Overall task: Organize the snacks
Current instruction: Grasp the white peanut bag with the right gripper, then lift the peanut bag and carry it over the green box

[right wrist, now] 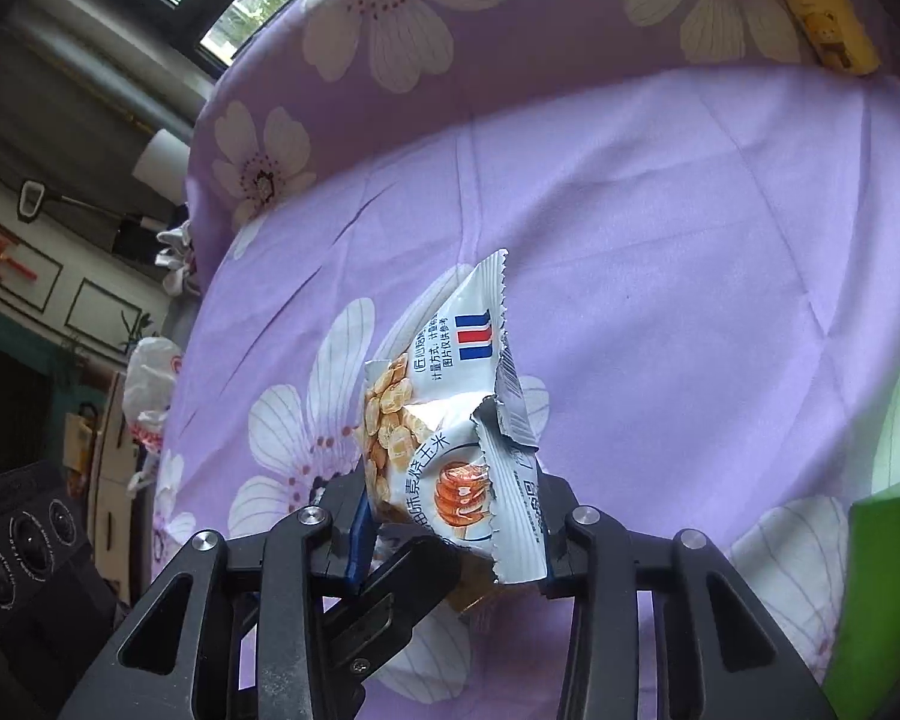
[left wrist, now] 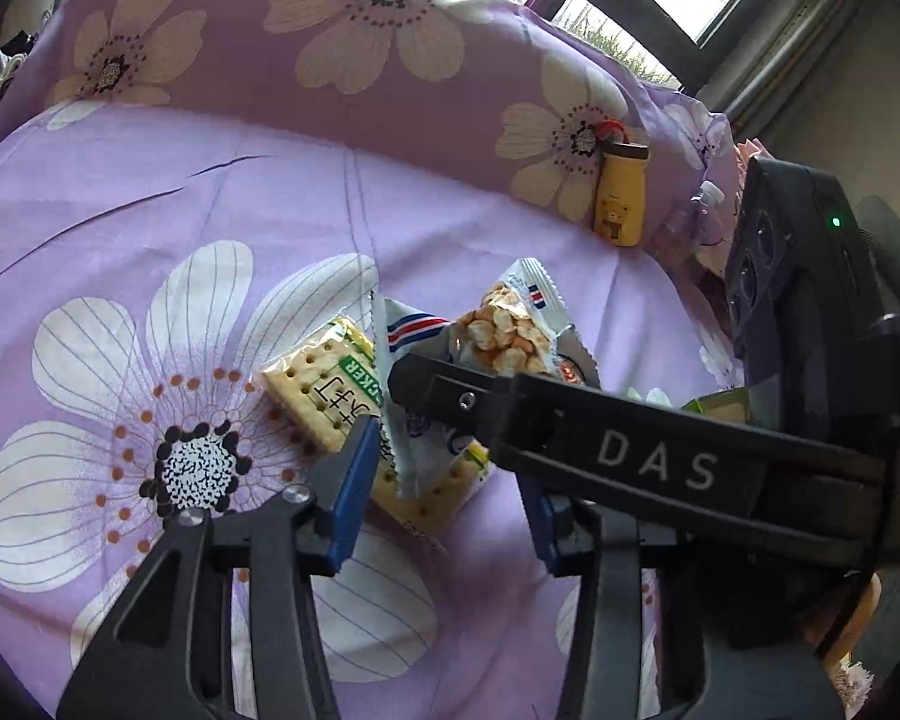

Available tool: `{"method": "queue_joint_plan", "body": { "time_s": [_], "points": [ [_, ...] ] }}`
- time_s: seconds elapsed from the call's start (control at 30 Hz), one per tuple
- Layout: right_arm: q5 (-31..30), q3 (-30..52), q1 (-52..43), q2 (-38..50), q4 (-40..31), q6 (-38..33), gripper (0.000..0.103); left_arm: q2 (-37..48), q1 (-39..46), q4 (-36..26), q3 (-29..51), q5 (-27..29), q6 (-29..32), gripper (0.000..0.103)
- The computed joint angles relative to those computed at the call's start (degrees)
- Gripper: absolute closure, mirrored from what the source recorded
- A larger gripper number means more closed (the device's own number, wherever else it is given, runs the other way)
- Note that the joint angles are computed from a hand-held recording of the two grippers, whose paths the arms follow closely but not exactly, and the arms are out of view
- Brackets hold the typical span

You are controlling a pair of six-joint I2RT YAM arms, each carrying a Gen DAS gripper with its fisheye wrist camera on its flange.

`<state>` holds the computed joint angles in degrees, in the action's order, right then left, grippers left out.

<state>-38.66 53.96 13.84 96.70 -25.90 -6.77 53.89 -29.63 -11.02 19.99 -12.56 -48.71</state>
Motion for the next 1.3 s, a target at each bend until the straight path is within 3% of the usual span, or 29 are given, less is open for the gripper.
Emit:
{"method": "queue_joint_plan", "body": {
  "time_s": [0.27, 0.47, 0.6, 0.77, 0.9, 1.3],
  "points": [
    [-6.75, -4.61, -11.35, -13.56, -9.29, -6.91, 0.061, -0.75, -17.17, -7.41, 7.84, -11.57, -4.76, 0.059],
    [-10.52, -4.99, -24.66, -21.59, -21.32, -17.99, 0.061, 5.38, -28.57, -7.10, 14.21, -16.82, -6.67, 0.058],
    [-14.77, -2.79, -36.48, -19.97, -32.39, -30.58, 0.061, 11.44, -33.89, -5.43, 18.59, -18.31, -6.91, 0.058],
    [-15.91, 0.32, -48.12, -15.34, -41.83, -42.73, 0.061, 18.80, -37.46, -3.00, 23.51, -17.85, -5.93, 0.059],
    [-15.68, 1.65, -53.40, -13.02, -44.03, -46.99, 0.061, 22.86, -38.74, -0.32, 25.69, -16.90, -5.15, 0.059],
    [-13.70, 5.25, -56.68, -6.29, -43.80, -48.74, 0.061, 29.64, -37.78, 2.51, 28.99, -13.77, -7.45, 0.060]
  ]
}}
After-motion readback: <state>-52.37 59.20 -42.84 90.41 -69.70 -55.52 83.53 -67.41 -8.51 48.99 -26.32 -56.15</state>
